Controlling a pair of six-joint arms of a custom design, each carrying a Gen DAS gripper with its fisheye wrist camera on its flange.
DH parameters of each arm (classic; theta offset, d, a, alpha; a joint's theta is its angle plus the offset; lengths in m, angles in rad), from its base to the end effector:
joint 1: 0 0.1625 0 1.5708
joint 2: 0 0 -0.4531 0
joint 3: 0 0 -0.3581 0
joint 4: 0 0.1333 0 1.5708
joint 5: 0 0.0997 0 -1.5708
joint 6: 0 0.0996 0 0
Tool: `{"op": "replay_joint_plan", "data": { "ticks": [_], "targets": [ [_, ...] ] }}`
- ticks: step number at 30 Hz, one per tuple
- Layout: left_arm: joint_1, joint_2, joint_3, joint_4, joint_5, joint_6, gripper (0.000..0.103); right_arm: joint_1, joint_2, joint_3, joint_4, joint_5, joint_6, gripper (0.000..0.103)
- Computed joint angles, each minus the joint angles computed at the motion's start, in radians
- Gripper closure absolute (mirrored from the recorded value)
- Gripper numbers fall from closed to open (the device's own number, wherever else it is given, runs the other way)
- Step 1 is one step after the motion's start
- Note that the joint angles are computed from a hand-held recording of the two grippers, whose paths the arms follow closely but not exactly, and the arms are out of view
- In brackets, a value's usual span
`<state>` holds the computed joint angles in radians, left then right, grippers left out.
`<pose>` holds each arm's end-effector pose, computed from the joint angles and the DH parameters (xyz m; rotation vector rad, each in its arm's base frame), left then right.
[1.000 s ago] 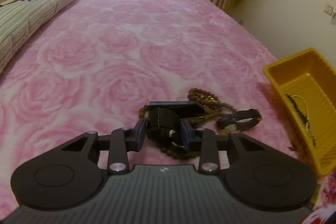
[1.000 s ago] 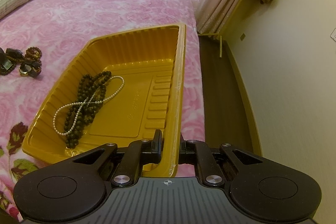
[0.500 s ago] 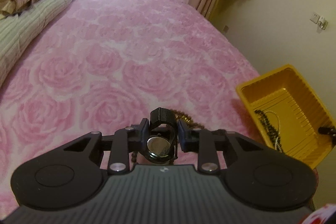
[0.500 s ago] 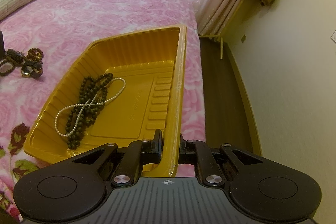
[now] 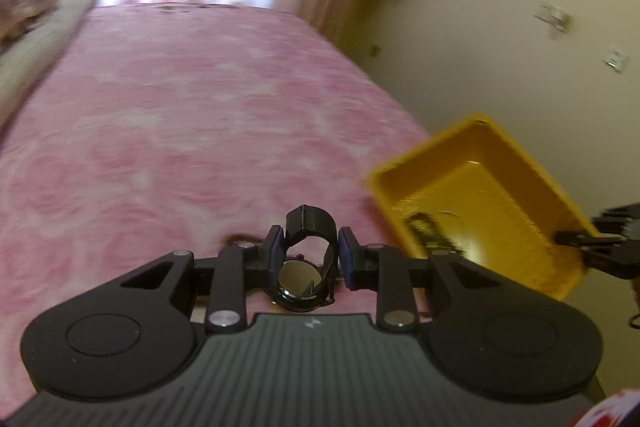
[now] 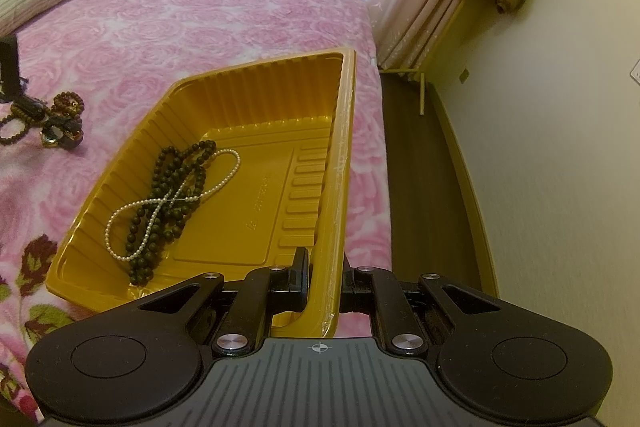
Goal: Organize jewelry
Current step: 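Carry the black watch with the left tool and release it into the tray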
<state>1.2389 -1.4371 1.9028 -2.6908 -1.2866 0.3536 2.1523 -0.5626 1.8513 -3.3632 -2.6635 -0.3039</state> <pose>-0.0162 -0.5419 0.4356 0.7875 2.5986 -0.9161 0.3629 -0.4704 0.0682 0.5822 -1.9692 0.6877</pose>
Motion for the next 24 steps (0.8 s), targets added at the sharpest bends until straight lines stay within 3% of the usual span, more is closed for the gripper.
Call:
{"op": "replay_joint_plan", "data": {
  "ticks": [11, 24],
  "targets": [
    [-0.092, 0.06, 0.061, 0.04, -0.132, 0.012, 0.077, 0.006, -0.004, -0.005, 0.021, 0.002, 0.004, 0.091],
    [-0.125, 0.112, 0.098, 0.094, -0.177, 0.004, 0.077, 0.002, -0.01, 0.01, 0.006, 0.009, 0.012, 0.091]
  ]
}}
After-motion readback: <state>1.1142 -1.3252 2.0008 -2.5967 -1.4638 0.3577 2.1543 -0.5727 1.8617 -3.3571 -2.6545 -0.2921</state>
